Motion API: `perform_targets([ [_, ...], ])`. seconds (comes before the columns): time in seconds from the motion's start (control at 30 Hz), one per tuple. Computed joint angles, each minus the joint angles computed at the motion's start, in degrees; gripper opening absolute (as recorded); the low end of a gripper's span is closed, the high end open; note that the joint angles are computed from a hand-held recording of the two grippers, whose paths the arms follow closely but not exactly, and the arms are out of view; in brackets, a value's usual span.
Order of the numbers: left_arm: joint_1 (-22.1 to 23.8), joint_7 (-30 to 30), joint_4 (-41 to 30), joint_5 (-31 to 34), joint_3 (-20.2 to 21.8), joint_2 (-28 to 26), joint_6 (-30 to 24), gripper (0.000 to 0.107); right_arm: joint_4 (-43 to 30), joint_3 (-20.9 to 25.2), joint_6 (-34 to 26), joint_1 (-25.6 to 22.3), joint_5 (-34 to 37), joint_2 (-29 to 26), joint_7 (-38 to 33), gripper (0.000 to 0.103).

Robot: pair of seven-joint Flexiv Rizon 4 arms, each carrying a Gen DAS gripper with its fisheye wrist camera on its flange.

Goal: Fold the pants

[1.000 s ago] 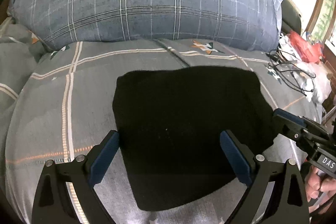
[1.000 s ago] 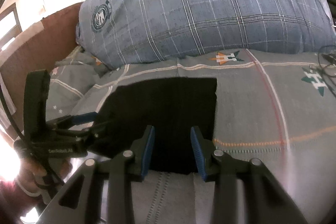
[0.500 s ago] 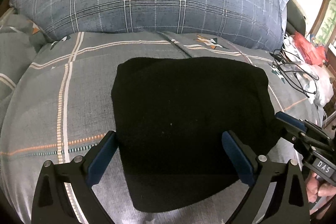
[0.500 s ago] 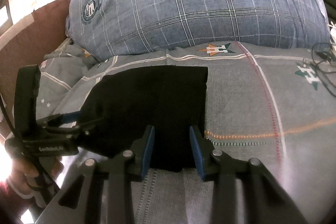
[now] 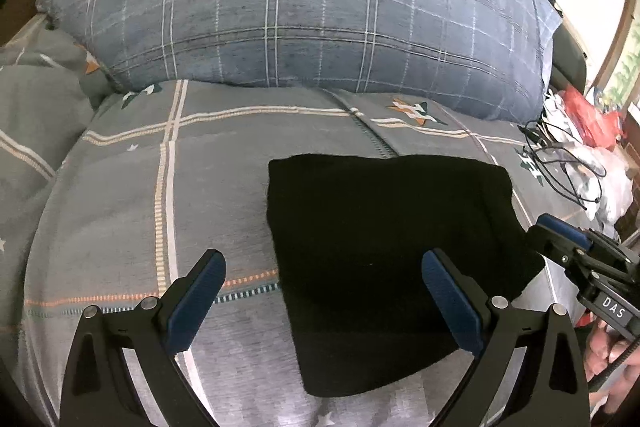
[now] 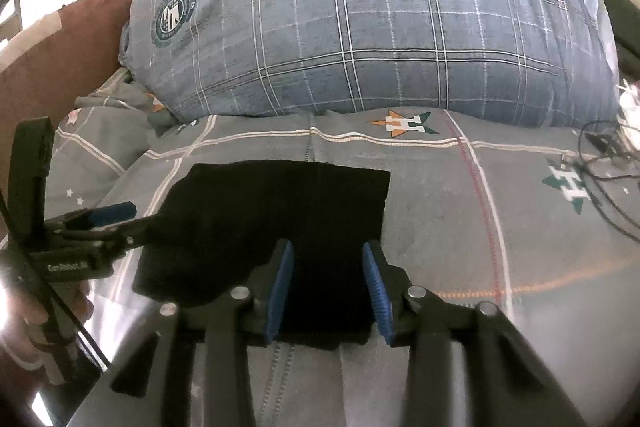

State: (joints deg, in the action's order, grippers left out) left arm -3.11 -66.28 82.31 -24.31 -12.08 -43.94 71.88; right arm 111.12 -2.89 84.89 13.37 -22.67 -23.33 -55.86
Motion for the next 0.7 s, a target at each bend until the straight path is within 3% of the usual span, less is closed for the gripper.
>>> perform_targets([
  [0.27, -0.1, -0.8, -1.9, 0.1, 0.5, -1.2, -2.3, 0.100, -0.9, -0.8, -2.2, 0.8, -1.2, -0.9, 1.2, 0.041],
  [0.4, 0.9, -0.3, -3.1, -1.0, -0.6, -2.1, -4.0, 0.100, -1.3, -0.2, -2.9, 0.0, -0.9, -1.1, 1.2, 0.052],
  [0.6, 1.7, -0.3, -5.2, -3.0, -1.3, -3.6, -6.9, 0.100, -2.4, 4.1, -4.3, -3.6, 3.7, -1.9, -1.6, 0.066],
  [0.7, 2.2, -0.4, -6.2, -4.3, -1.8, -4.3, -8.9, 0.101, -4.3, 10.3, -5.0, -8.6, 10.5, -3.0, -6.0, 0.067],
])
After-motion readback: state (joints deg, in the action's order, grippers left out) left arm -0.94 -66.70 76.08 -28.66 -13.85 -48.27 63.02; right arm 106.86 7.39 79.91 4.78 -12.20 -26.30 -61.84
